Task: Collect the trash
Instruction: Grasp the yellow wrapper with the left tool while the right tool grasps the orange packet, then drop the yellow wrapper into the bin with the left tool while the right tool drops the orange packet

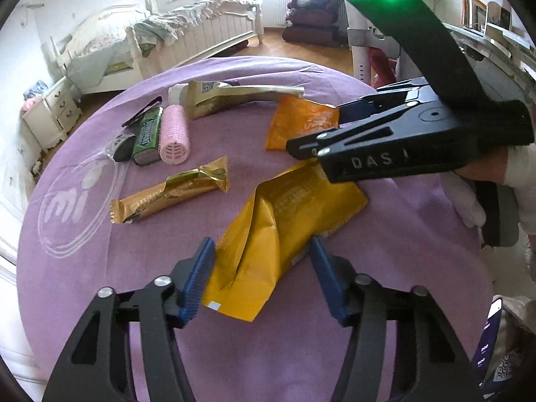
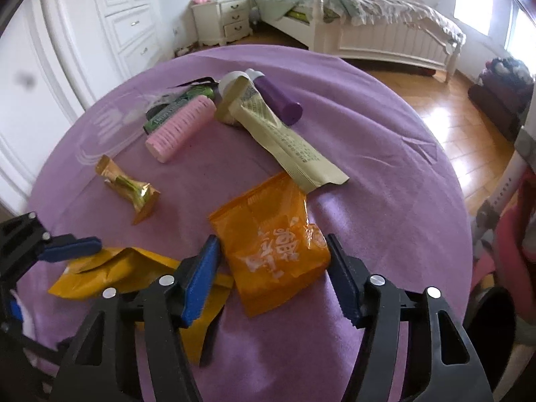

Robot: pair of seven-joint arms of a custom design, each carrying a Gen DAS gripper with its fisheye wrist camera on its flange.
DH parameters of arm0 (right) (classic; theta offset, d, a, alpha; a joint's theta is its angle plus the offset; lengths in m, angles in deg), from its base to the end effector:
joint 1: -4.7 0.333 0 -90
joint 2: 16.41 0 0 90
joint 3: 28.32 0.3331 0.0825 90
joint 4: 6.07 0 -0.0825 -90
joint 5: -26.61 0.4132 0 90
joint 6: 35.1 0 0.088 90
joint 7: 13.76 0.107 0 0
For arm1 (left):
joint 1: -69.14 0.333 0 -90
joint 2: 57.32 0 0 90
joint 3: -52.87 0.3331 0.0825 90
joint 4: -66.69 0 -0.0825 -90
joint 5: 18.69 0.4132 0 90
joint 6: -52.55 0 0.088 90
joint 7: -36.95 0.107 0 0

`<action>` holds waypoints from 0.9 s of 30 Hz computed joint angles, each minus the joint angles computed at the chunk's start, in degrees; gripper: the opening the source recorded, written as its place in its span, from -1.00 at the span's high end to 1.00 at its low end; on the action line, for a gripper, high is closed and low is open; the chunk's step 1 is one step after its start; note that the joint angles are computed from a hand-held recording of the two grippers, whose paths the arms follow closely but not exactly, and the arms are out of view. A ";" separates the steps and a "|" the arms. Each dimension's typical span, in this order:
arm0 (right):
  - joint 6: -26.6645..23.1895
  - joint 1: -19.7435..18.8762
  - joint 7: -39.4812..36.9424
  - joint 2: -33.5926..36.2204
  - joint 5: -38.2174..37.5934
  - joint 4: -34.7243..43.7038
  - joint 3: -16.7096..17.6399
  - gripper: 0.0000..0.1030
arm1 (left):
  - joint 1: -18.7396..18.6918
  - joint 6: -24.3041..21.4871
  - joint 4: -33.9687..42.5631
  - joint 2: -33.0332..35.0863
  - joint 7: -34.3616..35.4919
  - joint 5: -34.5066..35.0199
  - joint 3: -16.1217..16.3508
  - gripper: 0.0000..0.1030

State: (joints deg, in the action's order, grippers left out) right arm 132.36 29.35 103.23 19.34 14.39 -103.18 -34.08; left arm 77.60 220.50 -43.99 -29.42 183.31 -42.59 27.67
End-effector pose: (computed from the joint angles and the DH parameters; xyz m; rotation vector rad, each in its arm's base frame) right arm 0.7038 0.2676 0.2965 -1.9202 1.7550 -0.5001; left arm 0.6747 -0.1489 0.3029 -1.0432 2.5238 -0.7888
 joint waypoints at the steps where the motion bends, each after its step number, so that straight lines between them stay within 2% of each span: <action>1: 0.10 -0.05 0.07 -0.10 0.09 -0.12 -0.01 0.05 | 0.40 0.14 -0.18 -0.13 -0.04 -0.53 -0.39 0.10; 6: 8.37 -3.95 -1.09 -4.45 4.32 -7.41 3.65 0.14 | 3.26 -0.83 -0.77 -1.13 0.28 -5.35 -3.15 0.47; 8: 13.42 -9.08 -3.67 -7.14 7.81 -11.82 9.05 0.14 | 4.87 -1.51 -1.19 -1.79 1.75 -8.64 -4.72 0.49; 12: 24.07 -21.94 -5.34 -13.33 11.81 -22.69 21.29 0.14 | 7.60 -1.62 -2.71 -3.82 7.23 -17.59 -7.95 0.50; 14: 28.79 -25.83 -2.37 -16.42 10.85 -27.86 23.77 0.14 | 8.57 -2.39 -3.16 -5.04 9.96 -22.52 -9.30 0.50; 21: 39.13 -21.24 1.55 -27.46 15.26 -42.99 15.13 0.14 | 6.91 -4.79 -2.96 -8.54 17.46 -35.00 -11.63 0.50; 27: 44.30 -18.64 1.18 -34.41 19.89 -52.89 8.51 0.14 | 0.45 -7.54 -0.80 -8.44 19.02 -37.24 -10.49 0.50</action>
